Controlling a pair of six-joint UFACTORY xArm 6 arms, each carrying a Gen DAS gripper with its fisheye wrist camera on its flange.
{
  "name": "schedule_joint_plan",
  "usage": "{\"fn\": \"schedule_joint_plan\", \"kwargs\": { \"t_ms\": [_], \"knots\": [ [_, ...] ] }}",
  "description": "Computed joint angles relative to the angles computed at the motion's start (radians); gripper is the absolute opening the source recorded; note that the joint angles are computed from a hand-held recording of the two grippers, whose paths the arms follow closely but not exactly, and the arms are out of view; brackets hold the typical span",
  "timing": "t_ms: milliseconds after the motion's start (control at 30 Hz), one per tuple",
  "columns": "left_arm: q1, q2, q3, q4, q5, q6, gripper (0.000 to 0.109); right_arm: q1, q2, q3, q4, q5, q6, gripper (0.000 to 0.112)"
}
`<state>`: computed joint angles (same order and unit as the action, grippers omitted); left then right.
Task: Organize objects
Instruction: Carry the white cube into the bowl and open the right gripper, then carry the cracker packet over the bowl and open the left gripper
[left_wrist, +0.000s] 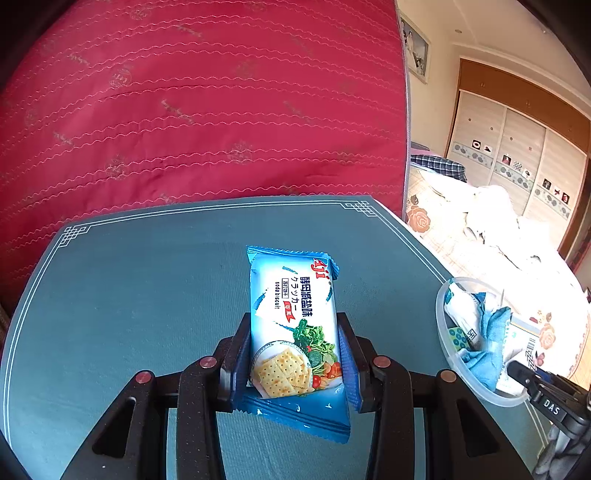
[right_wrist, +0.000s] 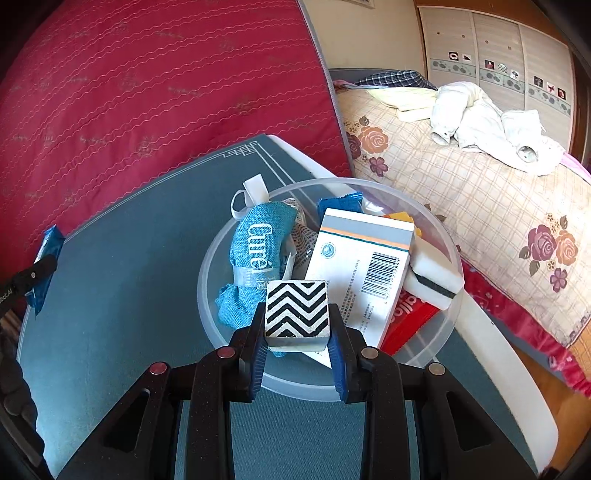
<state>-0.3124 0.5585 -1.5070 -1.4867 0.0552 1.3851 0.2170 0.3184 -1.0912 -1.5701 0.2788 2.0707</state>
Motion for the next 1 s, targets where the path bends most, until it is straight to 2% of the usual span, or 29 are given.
{"fn": "schedule_joint_plan", "kwargs": {
  "t_ms": [133, 467, 533, 833, 1000],
  "knots": [
    [-0.005, -0.007, 0.010, -0.022, -0.002, 0.024, 0.044, -0.006, -0.022, 0.017, -0.030, 0.003, 0.036, 0.041],
    [-0.005, -0.020, 0.025, -0.023, 0.027, 0.041, 0.044, 0.007, -0.087, 0.074, -0.070, 0.031, 0.085, 0.041],
    [-0.003, -0.028, 0.030, -0.046, 0.056, 0.069, 0.044, 0.008, -0.101, 0.087, -0.079, 0.034, 0.095, 0.041],
    [0.035, -0.057, 0.063, -0.036, 0.289, 0.084, 0.044, 0.021, -0.188, 0.161, -0.118, 0.068, 0.108, 0.041],
    [0.029, -0.051, 0.067, -0.001, 0.338, 0.065, 0.044, 0.000, -0.239, 0.216, -0.176, 0.057, 0.157, 0.041]
  ]
}}
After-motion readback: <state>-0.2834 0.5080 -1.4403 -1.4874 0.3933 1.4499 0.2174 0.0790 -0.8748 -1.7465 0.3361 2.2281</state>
